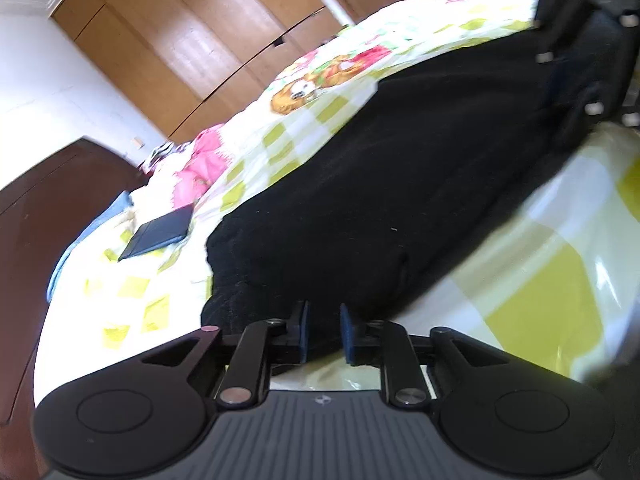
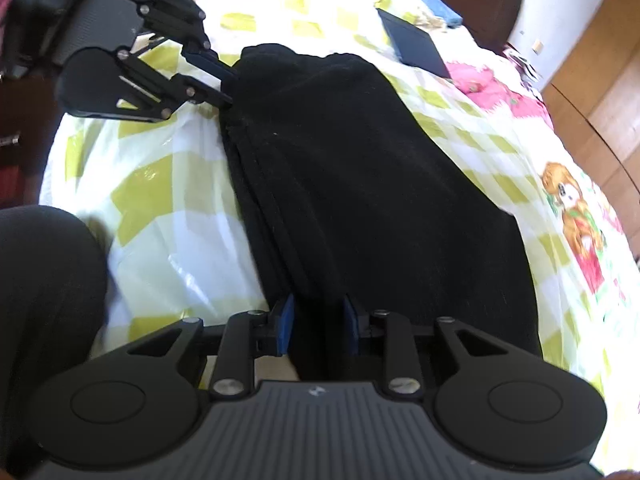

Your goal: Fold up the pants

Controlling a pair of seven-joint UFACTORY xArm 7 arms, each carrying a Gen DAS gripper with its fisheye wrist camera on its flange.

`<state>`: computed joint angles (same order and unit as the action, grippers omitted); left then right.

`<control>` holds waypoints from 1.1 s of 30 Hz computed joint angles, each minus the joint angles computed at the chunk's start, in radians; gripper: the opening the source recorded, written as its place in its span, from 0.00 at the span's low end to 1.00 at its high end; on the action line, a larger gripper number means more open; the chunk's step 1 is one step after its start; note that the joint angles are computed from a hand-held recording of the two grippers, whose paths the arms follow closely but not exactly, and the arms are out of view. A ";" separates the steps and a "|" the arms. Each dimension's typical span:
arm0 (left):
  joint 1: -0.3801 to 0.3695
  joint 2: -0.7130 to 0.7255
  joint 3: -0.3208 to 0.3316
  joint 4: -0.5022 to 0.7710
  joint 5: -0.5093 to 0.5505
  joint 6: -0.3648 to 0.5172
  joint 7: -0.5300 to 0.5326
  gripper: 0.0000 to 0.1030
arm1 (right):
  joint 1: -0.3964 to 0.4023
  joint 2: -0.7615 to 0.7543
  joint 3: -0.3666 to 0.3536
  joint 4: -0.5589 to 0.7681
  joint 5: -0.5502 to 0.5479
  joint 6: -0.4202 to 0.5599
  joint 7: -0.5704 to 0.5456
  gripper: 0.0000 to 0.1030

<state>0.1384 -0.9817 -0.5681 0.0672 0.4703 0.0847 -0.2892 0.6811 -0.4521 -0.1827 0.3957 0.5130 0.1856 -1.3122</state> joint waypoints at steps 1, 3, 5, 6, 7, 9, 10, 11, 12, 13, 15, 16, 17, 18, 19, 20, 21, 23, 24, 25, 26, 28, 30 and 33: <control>0.011 0.000 -0.007 -0.005 0.013 -0.018 0.013 0.35 | 0.000 0.016 0.008 0.015 0.003 0.000 0.014 0.26; 0.041 0.004 -0.023 -0.010 0.035 -0.055 0.046 0.36 | -0.040 0.037 0.055 0.042 -0.015 0.024 0.075 0.20; 0.112 0.014 -0.083 -0.001 0.043 -0.083 0.058 0.37 | -0.076 0.039 0.098 0.052 -0.038 0.043 0.128 0.06; 0.152 0.019 -0.121 0.010 0.044 -0.091 0.057 0.36 | -0.091 0.024 0.119 0.040 -0.051 0.046 0.151 0.05; 0.184 0.025 -0.144 0.018 0.042 -0.100 0.057 0.30 | -0.096 0.016 0.127 0.035 -0.058 0.048 0.167 0.05; 0.213 0.025 -0.163 0.025 0.025 -0.099 0.048 0.24 | -0.092 -0.008 0.125 0.030 -0.059 0.070 0.193 0.05; 0.221 0.017 -0.167 0.024 0.017 -0.102 0.041 0.24 | -0.090 -0.027 0.124 0.025 -0.058 0.075 0.204 0.05; 0.226 0.000 -0.174 0.020 0.010 -0.102 0.032 0.24 | -0.082 -0.048 0.119 0.016 -0.058 0.075 0.204 0.05; 0.217 -0.016 -0.166 0.013 0.004 -0.094 0.029 0.24 | -0.073 -0.068 0.112 0.007 -0.057 0.076 0.204 0.05; 0.202 -0.030 -0.155 0.006 -0.002 -0.085 0.025 0.24 | -0.061 -0.077 0.100 -0.001 -0.051 0.071 0.205 0.05; 0.180 -0.041 -0.139 -0.004 -0.015 -0.063 0.004 0.24 | -0.064 -0.031 0.108 0.003 -0.056 0.068 0.240 0.05; 0.176 -0.022 -0.133 0.001 -0.012 -0.050 0.006 0.24 | -0.062 -0.003 0.116 0.002 -0.051 0.053 0.262 0.05; 0.191 -0.011 -0.153 0.008 -0.002 -0.045 0.002 0.25 | -0.062 0.009 0.133 -0.006 -0.049 0.024 0.285 0.06; 0.209 -0.005 -0.177 0.016 0.008 -0.042 -0.005 0.25 | -0.043 0.006 0.132 -0.021 -0.046 -0.012 0.284 0.06; 0.214 -0.007 -0.192 0.023 0.014 -0.032 -0.015 0.25 | -0.019 -0.002 0.119 -0.034 -0.041 -0.039 0.282 0.07; 0.204 -0.010 -0.190 0.031 0.016 -0.015 -0.024 0.25 | 0.002 -0.015 0.098 -0.040 -0.034 -0.039 0.289 0.10; 0.188 -0.012 -0.178 0.041 0.015 0.000 -0.035 0.25 | 0.020 -0.041 0.072 -0.048 -0.027 -0.020 0.293 0.10; 0.143 -0.014 -0.141 0.069 0.007 0.034 -0.057 0.25 | 0.044 -0.132 0.005 -0.076 0.001 0.026 0.285 0.11; 0.113 0.002 -0.118 0.088 0.001 0.047 -0.065 0.25 | 0.016 -0.180 -0.004 -0.090 0.001 0.067 0.305 0.11; 0.073 0.031 -0.092 0.111 -0.006 0.058 -0.066 0.25 | -0.027 -0.227 -0.017 -0.100 0.000 0.107 0.328 0.11; 0.046 0.063 -0.086 0.135 -0.005 0.060 -0.067 0.25 | -0.089 -0.269 -0.024 -0.111 -0.011 0.146 0.354 0.12; 0.057 0.126 -0.155 0.197 0.017 0.042 -0.096 0.25 | -0.247 -0.332 -0.043 -0.123 -0.050 0.212 0.408 0.13; 0.111 0.203 -0.254 0.267 0.044 -0.020 -0.131 0.25 | -0.417 -0.357 -0.080 -0.118 -0.088 0.255 0.463 0.17; 0.233 0.344 -0.429 0.402 0.062 -0.086 -0.159 0.26 | -0.651 -0.308 -0.143 -0.078 -0.131 0.256 0.542 0.26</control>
